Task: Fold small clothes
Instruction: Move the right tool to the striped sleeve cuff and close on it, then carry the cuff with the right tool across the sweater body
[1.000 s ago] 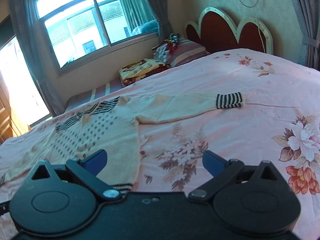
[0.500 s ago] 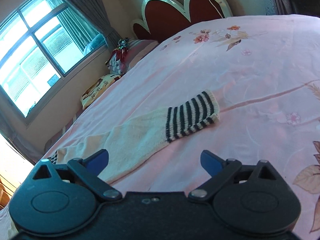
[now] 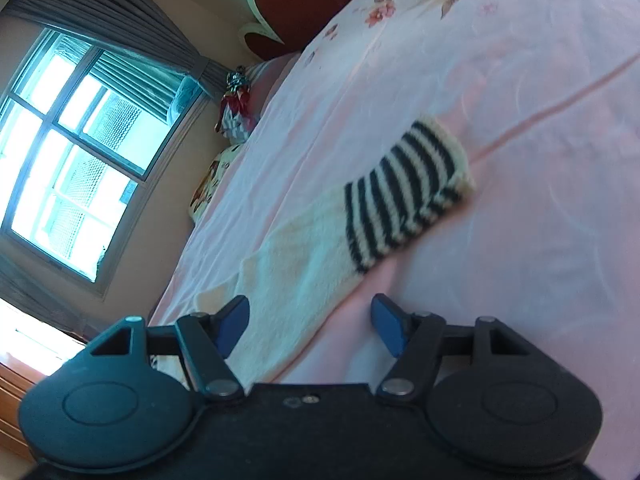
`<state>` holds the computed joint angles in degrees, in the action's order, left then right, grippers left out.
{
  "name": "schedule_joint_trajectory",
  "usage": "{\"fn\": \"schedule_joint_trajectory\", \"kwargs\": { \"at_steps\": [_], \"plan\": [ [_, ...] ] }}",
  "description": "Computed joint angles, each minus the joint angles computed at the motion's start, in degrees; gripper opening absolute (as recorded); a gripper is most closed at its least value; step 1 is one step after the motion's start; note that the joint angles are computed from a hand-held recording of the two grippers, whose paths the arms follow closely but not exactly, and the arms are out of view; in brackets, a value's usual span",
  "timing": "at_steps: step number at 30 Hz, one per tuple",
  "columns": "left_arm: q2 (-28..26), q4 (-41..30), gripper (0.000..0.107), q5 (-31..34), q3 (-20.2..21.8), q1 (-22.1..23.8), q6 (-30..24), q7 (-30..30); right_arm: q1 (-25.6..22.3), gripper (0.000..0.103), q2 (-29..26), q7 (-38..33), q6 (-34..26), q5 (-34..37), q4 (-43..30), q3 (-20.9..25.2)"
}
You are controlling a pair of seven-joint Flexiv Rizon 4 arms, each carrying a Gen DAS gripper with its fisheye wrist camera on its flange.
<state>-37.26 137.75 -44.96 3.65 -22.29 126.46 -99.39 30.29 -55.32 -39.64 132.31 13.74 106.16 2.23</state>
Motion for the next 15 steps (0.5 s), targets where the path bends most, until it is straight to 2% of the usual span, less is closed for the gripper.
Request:
{"fn": "schedule_joint_trajectory", "kwargs": {
  "at_steps": [3, 5, 7, 10, 12, 13, 15],
  "plan": [
    [-0.83, -0.90, 0.103, -4.71, 1.27, -2.77, -0.14, 1.68, -0.38, 0.063, -1.55, 0.53, 0.01, 0.27, -2.83, -0.36],
    [-1.50, -1.74, 0.103, -9.83, 2.06, -5.10, 0.47, 3.74, -2.49, 0.049, -2.28, 2.57, -1.48, -0.76, -5.07, 0.43],
    [-1.52, -1.95, 0.103, -13.05, 1.36, -5.10, 0.77, 4.88, -3.54, 0.024, -2.79, 4.05, -2.70, -0.99, -6.25, 0.34],
    [-0.62, -0.76, 0.103, -10.54, -0.32, -1.56, -0.14, 2.86, -2.76, 0.004, -3.05, 3.87, -3.92, -0.44, -6.39, -1.57],
    [-0.06, 1.08, 0.103, -3.73, -1.64, 2.83, 0.40, -1.48, 0.40, 0.006, -2.32, 1.26, -5.97, 1.07, -6.23, -5.06],
    [0.21, 1.85, 0.103, 0.45, -2.35, 5.57, 0.13, -3.59, 3.66, 0.007, -1.73, -1.16, -8.07, 2.81, -6.28, -8.42],
    [0.66, 2.66, 0.103, 9.06, -3.60, 11.11, -1.85, -6.35, 6.69, 0.007, -1.38, -4.30, -9.31, 3.27, -6.73, -10.87]
  ]
}}
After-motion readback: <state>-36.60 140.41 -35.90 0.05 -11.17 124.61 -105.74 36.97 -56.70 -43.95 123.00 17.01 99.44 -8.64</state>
